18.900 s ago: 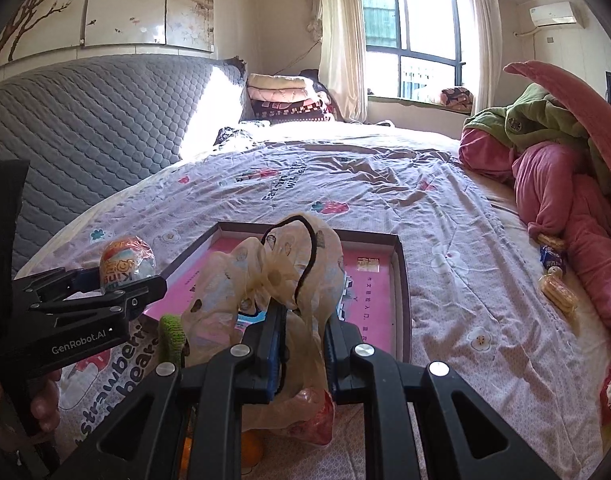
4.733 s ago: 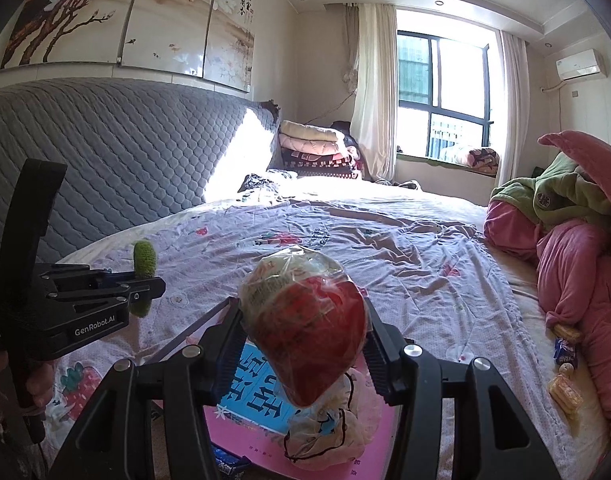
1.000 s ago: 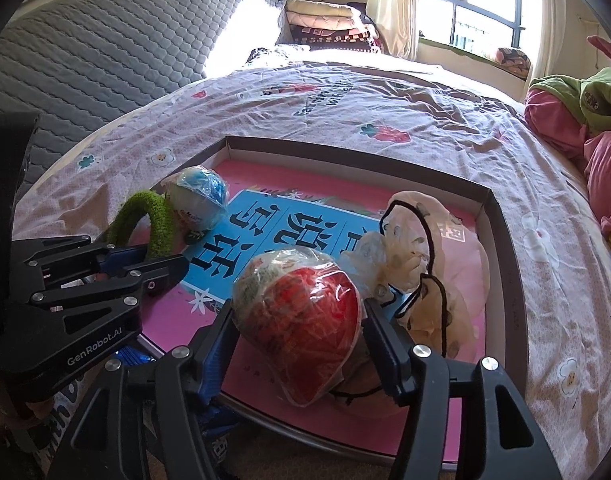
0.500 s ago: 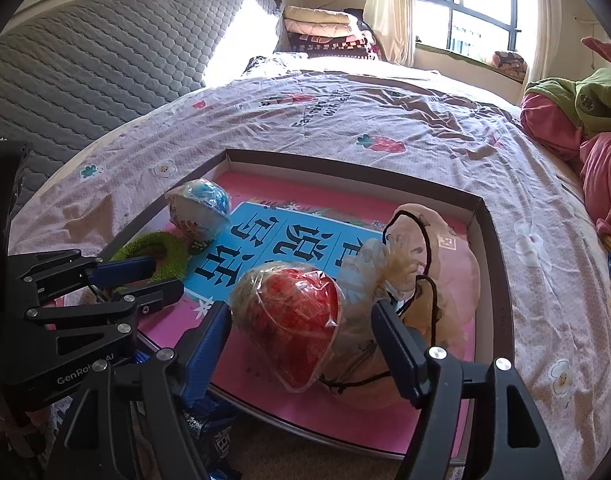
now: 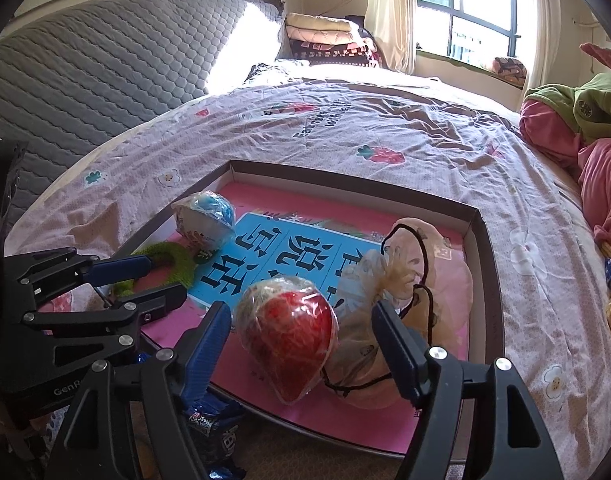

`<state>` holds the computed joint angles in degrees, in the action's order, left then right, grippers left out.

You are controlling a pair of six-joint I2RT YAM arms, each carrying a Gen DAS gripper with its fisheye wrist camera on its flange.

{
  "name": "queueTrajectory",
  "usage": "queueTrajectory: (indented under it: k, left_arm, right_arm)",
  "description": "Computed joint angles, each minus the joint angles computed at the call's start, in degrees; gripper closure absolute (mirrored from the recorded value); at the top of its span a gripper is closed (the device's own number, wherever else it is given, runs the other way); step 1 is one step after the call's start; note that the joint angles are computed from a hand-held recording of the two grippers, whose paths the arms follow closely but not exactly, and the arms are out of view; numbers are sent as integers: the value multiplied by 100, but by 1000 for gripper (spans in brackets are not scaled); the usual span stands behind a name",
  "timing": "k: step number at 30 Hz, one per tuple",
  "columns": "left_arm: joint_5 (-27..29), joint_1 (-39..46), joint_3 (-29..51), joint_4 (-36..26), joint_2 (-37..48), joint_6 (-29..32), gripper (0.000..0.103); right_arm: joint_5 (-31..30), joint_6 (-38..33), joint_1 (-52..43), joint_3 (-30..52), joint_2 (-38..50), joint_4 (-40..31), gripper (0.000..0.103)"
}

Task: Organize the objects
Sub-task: 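Open left tool to release the ring while right tool releases the red ball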

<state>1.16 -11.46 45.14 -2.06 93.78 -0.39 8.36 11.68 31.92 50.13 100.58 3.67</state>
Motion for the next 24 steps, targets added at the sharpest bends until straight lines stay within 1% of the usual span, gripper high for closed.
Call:
queueTrajectory:
  k: [6, 7, 9, 24]
  left_arm:
    - [-113, -75, -40, -72, -123, -58, 56]
    - [-136, -84, -45, -90, -147, -74, 55]
    - [-209, -113, -77, -119, -215, -102, 46]
    - [-405, -233, -226, -359, -741, -241, 44]
  right_arm:
    - [10, -9, 5, -57, -103, 21, 31]
    - [10, -11, 1, -73, -129, 28, 31]
    - [3, -15, -3, -97, -177, 29, 31]
    - [98, -39, 34, -257, -617, 36, 31]
